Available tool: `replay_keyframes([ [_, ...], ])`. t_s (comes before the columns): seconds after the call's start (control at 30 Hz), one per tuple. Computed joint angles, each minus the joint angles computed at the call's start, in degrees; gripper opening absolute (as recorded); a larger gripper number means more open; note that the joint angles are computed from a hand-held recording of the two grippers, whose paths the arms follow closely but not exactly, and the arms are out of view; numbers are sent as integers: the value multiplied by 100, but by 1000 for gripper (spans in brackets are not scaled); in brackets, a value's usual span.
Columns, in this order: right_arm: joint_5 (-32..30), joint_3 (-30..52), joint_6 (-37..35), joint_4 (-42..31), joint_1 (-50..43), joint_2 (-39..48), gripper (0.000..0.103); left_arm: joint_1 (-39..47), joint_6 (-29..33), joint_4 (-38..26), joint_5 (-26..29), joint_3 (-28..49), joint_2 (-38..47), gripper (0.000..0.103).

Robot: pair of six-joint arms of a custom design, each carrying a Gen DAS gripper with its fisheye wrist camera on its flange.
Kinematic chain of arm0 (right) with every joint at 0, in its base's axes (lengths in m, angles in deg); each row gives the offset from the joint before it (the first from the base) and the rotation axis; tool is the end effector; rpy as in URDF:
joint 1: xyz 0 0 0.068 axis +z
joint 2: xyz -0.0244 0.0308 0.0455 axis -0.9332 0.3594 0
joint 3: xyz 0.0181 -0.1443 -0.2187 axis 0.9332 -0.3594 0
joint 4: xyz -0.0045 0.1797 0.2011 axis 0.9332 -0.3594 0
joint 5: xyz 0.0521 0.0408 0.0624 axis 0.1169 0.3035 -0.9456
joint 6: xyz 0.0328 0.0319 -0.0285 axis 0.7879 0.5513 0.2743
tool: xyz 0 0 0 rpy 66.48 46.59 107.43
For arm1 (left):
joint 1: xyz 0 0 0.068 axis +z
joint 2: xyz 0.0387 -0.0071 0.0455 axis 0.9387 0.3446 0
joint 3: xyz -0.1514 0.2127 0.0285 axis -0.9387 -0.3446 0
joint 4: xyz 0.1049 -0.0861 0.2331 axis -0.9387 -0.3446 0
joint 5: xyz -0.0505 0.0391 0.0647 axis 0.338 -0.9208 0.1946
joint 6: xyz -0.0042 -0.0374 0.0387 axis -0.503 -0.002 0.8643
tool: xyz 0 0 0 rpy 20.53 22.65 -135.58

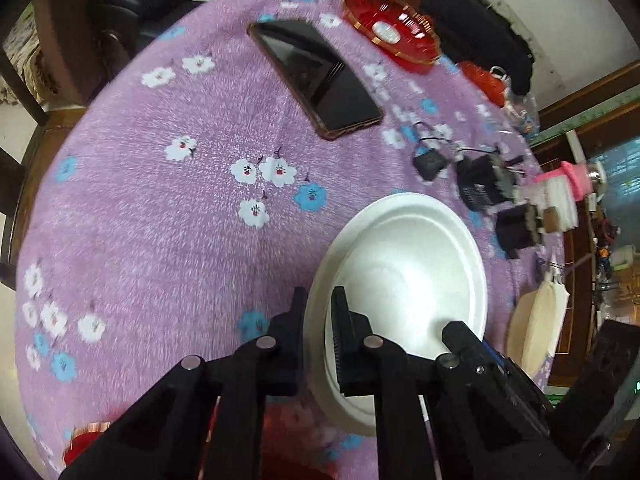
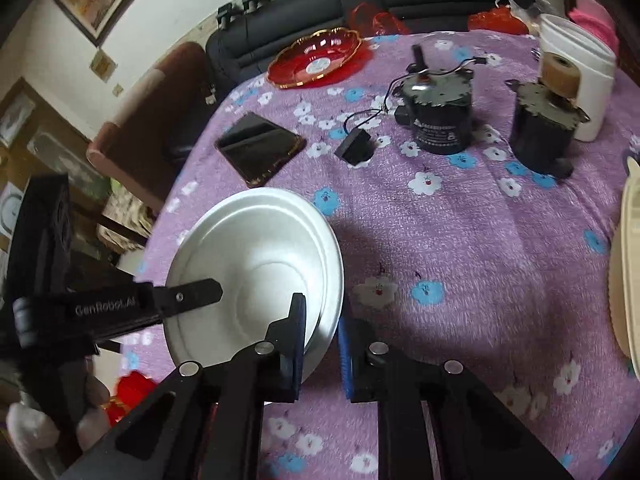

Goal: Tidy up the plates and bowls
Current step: 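Lift the white bowl and carry it over the red plate stack, then lower the white bowl onto the red plate and open both grippers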

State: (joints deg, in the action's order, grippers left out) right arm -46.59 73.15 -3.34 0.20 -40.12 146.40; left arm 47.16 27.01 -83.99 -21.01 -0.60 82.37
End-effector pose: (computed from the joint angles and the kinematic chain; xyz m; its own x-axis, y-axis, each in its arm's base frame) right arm 0.2674 0.1569 0.1777 -0.9017 0.0087 -0.4323 -0.2040 0.8730 0.4431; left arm 0.2800 -0.1219 0.1796 -0.8953 -0.3955 -0.2050 -0.3018 0.8769 -0.3741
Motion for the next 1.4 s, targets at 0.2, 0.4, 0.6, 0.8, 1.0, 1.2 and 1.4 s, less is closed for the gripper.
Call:
replay_keyframes([
  [0.2, 171, -419, 129, -456, 454, -1409, 16, -869, -639, -748, -849, -467, -1759, 11],
  [0.4, 670, -703, 494, -897, 1556, -2455, 16, -1645, -1664, -1619, -1418, -1226, -3586, 11],
  [0.6, 1714, -895, 957, -1013, 3018, -2694, 16, -3252, -3341, -2759, -2567, -1703, -4836, 11],
  [0.8, 2081, -1108, 1283, -748, 3666, -2479, 16, -4229, -4490, -3300, -3005, -2198, -5336, 11],
  [1.0, 2377, -1121, 1313, -573, 3890, -2095, 16, -4510, -4887, -3202, -3101, -2571, -5169, 11],
  [1.2, 2247, -1158, 1179, -260, 3816, -1813, 17, -4743, -5228, -3367, -3479, -2508, -4696, 13],
  [1.4, 2261, -1109, 1060, -19, 3905, -1485, 18, -5416, -6208, -4020, -3973, -2155, -4118, 38],
])
